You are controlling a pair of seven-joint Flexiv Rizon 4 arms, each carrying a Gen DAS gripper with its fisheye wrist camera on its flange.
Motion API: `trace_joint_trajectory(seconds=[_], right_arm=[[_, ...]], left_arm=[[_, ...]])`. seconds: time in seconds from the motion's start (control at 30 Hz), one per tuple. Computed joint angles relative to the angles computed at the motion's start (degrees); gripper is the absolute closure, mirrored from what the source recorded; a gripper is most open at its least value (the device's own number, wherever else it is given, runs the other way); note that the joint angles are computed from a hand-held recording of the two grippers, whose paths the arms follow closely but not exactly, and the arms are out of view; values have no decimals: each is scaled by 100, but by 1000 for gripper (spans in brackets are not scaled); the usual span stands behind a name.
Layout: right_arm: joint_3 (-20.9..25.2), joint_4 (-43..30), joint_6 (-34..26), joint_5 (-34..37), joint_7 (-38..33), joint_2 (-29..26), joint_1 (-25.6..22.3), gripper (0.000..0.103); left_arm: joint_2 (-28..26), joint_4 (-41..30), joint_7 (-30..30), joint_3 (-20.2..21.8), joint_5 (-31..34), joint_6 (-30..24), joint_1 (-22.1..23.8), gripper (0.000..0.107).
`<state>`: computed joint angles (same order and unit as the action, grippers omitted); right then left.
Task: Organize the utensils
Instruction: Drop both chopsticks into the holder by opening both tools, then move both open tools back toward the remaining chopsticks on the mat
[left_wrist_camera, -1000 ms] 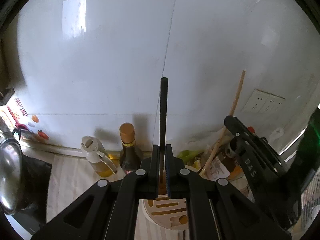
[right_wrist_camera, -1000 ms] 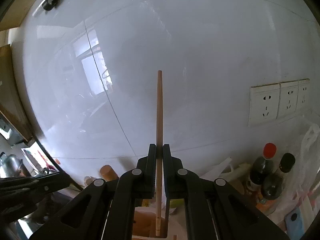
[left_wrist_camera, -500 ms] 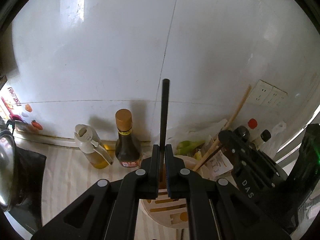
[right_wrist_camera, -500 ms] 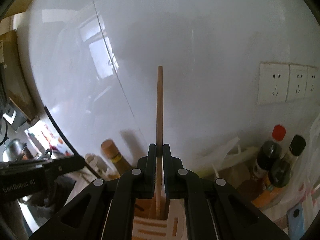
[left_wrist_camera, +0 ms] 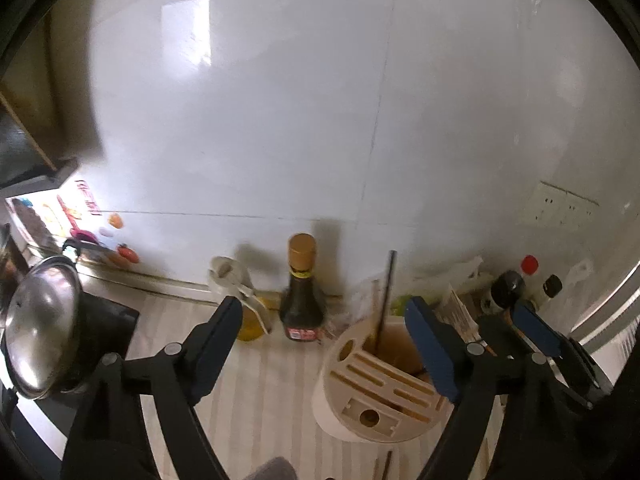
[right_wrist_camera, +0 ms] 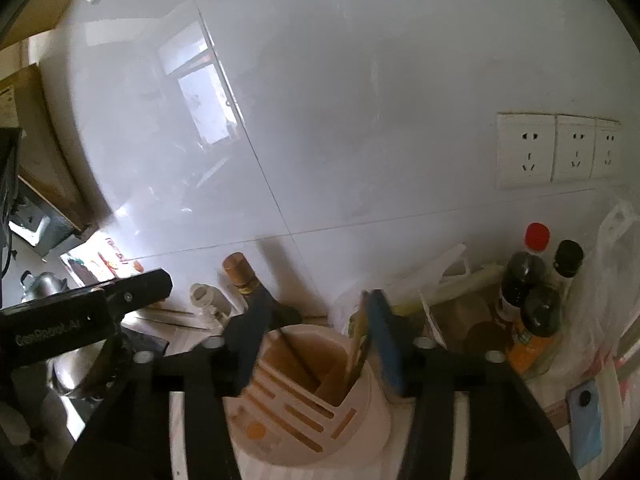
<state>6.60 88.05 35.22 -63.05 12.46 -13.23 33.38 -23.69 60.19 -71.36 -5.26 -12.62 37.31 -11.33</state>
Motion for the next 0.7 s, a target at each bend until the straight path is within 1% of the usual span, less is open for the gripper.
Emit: trace_joint_trajectory(seconds=[0.03, 0.1, 0.17, 0.2, 0.23, 0.27, 0.37, 0.4, 0.43, 0.53, 0.6, 0.7], right_arm=[[22, 36, 46, -9, 37, 46, 6, 37], [61, 63, 55, -22, 82, 110, 28, 30], [107, 126, -42, -118, 189, 207, 73, 28], [135, 150, -47, -135, 238, 247, 75, 25], [166, 191, -33, -146, 298, 298, 72, 17], [196, 240, -76, -199, 376, 357, 82, 14], [334, 303, -594, -310, 471, 487, 193, 10], [389, 313, -851, -327, 476, 520, 250, 6], [457, 328, -1180, -327, 470, 555, 327, 4], [644, 333, -2032, -105, 435, 605, 521, 4], [754, 459, -2266, 171, 538, 686, 568, 4], [926, 713, -2457, 749, 772, 811, 593, 4]], left_arm=[[37, 34, 0, 18, 19, 25, 5, 12], [163, 233, 46, 32, 1, 230, 38, 4], [306, 475, 110, 46, -5, 497, 62, 4], [376, 582, 126, 64, 15, 593, 69, 4], [441, 689, 133, 77, 31, 685, 73, 4], [509, 801, 142, 93, 53, 773, 77, 4], [707, 1143, 194, 124, 101, 949, 98, 4], [800, 1315, 242, 135, 114, 999, 108, 4], [864, 1427, 267, 139, 120, 1012, 113, 4], [1126, 1962, 383, 169, 143, 1028, 123, 4], [1270, 2295, 525, 171, 146, 962, 129, 4], [1436, 2755, 620, 210, 396, 821, 79, 4]])
